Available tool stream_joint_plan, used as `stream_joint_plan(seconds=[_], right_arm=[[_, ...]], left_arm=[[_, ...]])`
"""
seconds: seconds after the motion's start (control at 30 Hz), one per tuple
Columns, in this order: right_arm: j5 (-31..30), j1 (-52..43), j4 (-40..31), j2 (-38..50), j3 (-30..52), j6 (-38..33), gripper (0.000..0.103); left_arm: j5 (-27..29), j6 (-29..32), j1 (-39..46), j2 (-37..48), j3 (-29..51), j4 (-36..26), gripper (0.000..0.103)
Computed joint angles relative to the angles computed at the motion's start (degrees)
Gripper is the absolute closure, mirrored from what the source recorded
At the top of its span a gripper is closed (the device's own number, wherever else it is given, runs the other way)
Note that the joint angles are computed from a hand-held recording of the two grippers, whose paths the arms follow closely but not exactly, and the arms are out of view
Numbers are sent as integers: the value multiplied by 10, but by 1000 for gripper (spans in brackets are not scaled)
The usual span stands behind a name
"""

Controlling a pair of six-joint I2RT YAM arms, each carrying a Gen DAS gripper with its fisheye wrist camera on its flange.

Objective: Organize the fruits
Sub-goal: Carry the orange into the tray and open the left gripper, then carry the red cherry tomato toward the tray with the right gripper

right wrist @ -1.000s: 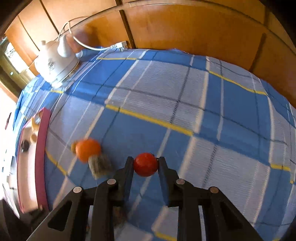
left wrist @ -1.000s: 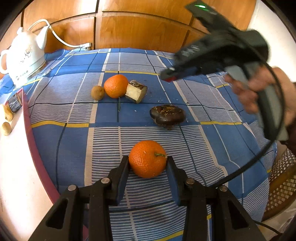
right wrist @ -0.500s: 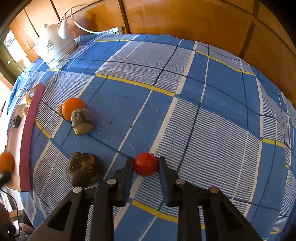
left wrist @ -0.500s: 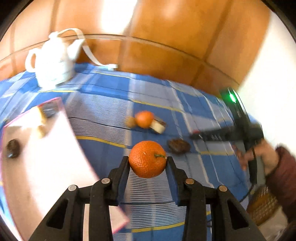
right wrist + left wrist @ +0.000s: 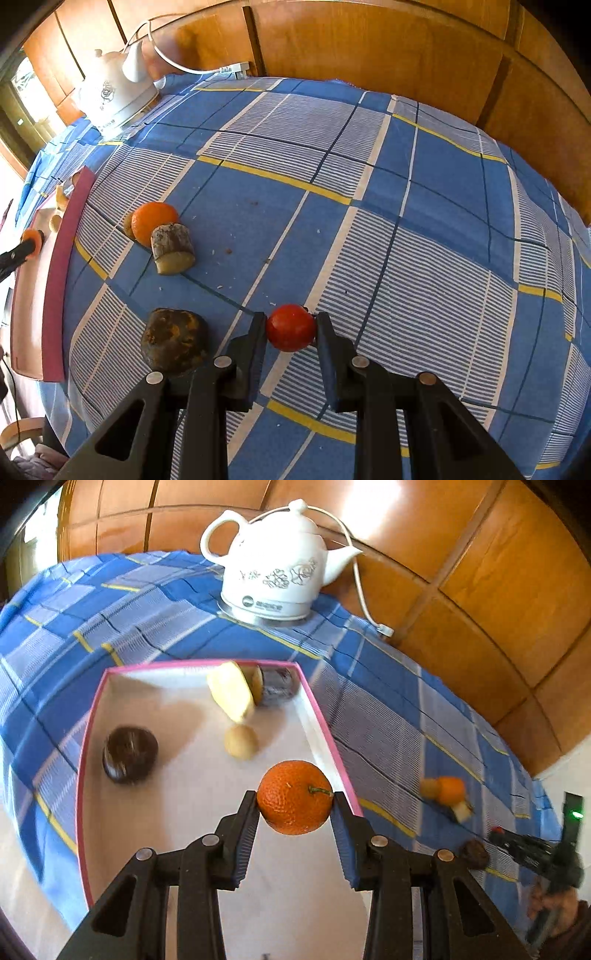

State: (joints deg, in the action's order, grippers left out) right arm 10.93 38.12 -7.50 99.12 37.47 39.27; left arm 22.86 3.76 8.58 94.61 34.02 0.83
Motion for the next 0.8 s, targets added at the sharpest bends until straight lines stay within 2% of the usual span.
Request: stream_joint_plan(seconds=[0.1, 0.2, 0.27, 0.8], right_arm=[[-2, -1, 1, 2, 1, 0, 76], [-1, 1, 2, 5, 4, -1, 76], [0, 2, 2, 5, 4, -2, 76], [30, 8, -5, -14, 1, 4, 76]], left_arm=[[-13, -8, -15, 34, 31, 7, 63], [-21, -12, -13, 38, 36, 7, 54], [-28, -13, -11, 27, 23, 18, 54], [-71, 26, 36, -137, -127, 2, 54]])
